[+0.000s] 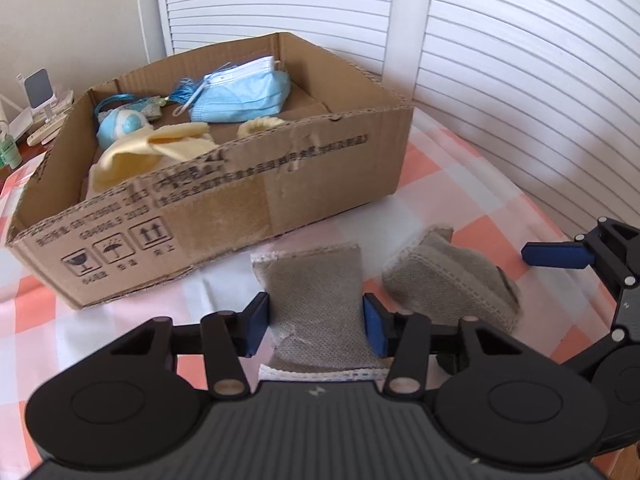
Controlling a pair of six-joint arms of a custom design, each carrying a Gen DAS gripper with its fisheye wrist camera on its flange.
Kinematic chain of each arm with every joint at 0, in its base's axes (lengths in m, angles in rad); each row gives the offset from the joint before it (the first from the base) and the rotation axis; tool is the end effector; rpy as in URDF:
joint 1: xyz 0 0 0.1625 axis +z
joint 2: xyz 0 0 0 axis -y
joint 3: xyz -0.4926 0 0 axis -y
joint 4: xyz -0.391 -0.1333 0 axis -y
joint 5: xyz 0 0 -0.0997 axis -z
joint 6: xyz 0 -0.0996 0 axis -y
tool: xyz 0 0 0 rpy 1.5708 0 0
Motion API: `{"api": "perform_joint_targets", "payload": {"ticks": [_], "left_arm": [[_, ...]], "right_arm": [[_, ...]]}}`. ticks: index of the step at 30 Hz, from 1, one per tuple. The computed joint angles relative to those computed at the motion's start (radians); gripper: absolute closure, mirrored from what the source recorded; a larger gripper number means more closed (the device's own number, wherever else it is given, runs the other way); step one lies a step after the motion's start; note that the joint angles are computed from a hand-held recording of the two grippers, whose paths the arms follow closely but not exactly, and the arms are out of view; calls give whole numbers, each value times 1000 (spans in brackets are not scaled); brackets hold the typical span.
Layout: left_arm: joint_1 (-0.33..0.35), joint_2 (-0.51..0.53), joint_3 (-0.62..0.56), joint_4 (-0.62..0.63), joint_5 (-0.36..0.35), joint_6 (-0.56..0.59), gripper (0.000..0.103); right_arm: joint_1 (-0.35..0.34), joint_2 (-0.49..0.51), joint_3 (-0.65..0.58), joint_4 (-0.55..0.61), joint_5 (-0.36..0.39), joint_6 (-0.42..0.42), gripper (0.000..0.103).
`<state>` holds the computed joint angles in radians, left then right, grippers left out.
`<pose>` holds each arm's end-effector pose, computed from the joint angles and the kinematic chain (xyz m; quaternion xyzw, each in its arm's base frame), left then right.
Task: Organize soft objects
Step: 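Grasp one grey sachet with the left gripper while the right gripper grasps the other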
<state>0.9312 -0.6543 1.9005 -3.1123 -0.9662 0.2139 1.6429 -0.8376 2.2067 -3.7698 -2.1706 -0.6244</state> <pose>-0.2265 -0.6227 0.0423 0.3510 0.8777 -0.1995 0.2582 0.1155 -0.5290 0.1635 0.1864 -0.8624 0.2968 0.3651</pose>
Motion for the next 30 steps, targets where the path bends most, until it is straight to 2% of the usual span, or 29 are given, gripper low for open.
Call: {"api": "perform_joint_targets", "payload": {"ticks": [8,12,13,16,22,30], "left_arm": [[14,-41,34,-8,40,-11,54],[21,-50,32,6,23,-9,55],[21,-51,33,7,22,-2,56],[20,-57,34,11,12,26,59],[26,-83,43,39,-23,65,65],[22,-141,71,64,-50,82,67]], "right_arm": [[8,22,-30,14,19,-14,1],[22,26,-35,2,8,-25,26],[25,27,-36,-3,0,-27,37],[30,21,-34,0,-10,-23,53],[46,18,-24,-10,-26,-28,68],[73,-22,-3,4,-6,-15,70]]}}
